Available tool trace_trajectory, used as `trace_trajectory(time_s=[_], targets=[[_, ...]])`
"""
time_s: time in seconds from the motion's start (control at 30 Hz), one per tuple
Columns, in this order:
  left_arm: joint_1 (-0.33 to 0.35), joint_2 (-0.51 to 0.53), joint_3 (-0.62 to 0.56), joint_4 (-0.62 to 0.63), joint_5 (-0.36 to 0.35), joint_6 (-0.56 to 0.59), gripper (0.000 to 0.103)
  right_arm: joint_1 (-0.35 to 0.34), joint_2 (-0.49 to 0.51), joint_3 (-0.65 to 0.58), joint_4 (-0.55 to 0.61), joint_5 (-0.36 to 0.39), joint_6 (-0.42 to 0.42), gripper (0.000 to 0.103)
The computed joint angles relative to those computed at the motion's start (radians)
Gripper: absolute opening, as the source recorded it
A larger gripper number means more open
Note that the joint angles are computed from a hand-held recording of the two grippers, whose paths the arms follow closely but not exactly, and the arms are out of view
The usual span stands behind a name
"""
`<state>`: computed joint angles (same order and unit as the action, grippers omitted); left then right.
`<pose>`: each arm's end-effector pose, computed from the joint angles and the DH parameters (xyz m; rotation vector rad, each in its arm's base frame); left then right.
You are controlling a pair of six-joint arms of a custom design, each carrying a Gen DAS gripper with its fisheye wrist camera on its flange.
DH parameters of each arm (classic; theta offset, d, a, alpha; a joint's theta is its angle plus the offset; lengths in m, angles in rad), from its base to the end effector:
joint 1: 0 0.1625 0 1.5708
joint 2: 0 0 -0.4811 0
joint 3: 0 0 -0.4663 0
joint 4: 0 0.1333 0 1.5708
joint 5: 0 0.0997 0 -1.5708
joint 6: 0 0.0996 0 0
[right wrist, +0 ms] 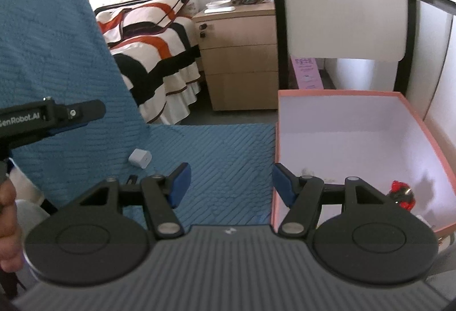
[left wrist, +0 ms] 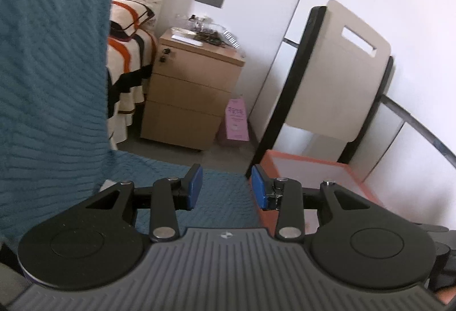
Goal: Organize rigid objects
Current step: 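Move both open tools back toward the items on the chair seat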
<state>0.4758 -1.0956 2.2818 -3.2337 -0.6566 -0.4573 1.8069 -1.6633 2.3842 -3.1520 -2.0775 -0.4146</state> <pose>-0.3575 -0.4229 0.1498 0.4989 2.4622 -1.2920 0.1848 -0.4049 0.3525 0.4928 -2.3453 1.0326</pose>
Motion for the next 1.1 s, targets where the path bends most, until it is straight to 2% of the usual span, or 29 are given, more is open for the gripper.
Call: trace_trajectory(time_s=[0.27, 0.6, 0.73, 0.83, 0.97, 1.1], targets=[[0.025, -0.034, 0.085, -0.047, 0.030, -0.044, 0.044, -0.021, 0.037, 0.030, -0.038, 0.032, -0.015, 0.065], [0.049, -0.048, 0.141, 0.001, 0.049, -0.090, 0.044, -0.037, 0.104, 0.054, -0.101, 0.079, -0.021, 0.065], [0.077, -0.038, 0.142, -0.009, 0.043, -0.103, 0.044, -0.042, 0.129, 0.047, -0.108, 0.093, -0.037, 0.065], [0.105, -0.017, 0.129, -0.012, 0.044, -0.116, 0.055, -0.054, 0.144, 0.033, -0.094, 0.103, -0.049, 0.065], [0.139, 0.015, 0.104, -0.005, 0.037, -0.131, 0.055, -0.073, 0.186, 0.004, -0.102, 0.119, -0.085, 0.065], [0.167, 0.048, 0.077, 0.011, 0.036, -0.145, 0.056, -0.096, 0.234, -0.039, -0.083, 0.167, -0.112, 0.065]])
